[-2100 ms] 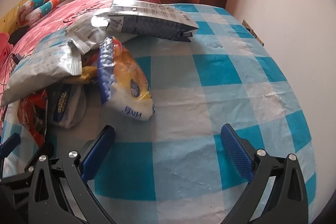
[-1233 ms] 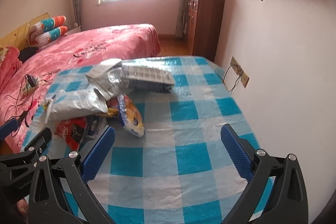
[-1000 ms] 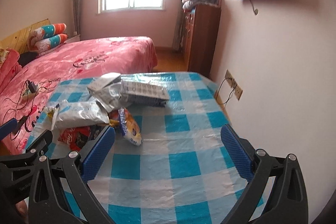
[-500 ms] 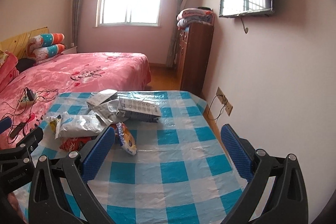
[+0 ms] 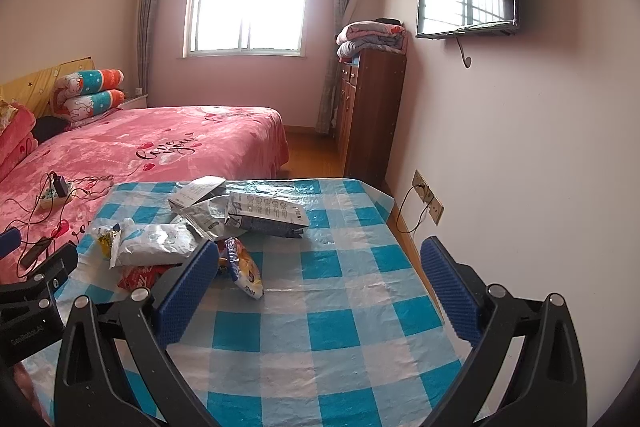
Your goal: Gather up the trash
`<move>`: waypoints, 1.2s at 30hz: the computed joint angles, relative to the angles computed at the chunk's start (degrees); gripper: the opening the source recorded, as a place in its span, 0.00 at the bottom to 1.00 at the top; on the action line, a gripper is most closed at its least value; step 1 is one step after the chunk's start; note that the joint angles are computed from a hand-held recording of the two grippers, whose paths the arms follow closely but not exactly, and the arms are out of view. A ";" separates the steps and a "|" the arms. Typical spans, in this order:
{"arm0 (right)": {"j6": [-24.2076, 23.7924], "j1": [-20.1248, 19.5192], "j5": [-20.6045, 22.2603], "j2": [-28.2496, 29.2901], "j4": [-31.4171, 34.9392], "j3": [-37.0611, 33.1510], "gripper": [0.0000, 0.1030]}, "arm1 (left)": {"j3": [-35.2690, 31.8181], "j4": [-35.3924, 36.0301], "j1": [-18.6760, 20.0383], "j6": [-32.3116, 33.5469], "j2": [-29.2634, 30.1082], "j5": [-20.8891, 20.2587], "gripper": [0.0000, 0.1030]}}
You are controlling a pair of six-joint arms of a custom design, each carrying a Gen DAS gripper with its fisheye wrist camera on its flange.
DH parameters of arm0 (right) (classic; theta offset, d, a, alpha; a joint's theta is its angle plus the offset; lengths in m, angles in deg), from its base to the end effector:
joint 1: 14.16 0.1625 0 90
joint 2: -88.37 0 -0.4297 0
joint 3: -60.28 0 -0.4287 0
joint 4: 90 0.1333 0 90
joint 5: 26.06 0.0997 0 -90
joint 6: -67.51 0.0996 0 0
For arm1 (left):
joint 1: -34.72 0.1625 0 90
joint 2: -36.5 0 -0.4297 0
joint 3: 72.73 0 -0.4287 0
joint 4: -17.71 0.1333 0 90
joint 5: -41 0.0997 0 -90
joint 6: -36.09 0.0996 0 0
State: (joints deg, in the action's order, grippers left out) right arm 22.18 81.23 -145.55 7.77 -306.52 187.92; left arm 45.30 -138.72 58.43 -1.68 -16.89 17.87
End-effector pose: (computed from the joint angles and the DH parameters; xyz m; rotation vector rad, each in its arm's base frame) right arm 0.1276 -0.4558 0.3549 0.4348 -1.8805 1.3039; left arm -0.4047 -0.4233 0.0840 0.5161 2.1221 -1.1577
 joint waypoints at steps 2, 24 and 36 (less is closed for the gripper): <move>-0.14 -0.09 0.01 0.11 -0.32 0.05 0.96 | 0.20 -0.45 0.05 0.16 -0.10 -0.18 0.97; 0.43 -4.64 2.24 3.21 0.94 -0.53 0.96 | 1.79 -9.83 2.31 5.91 3.02 -1.98 0.97; 1.85 -7.43 4.14 4.52 5.67 -1.60 0.96 | 1.58 -9.40 4.84 6.55 4.49 -2.89 0.97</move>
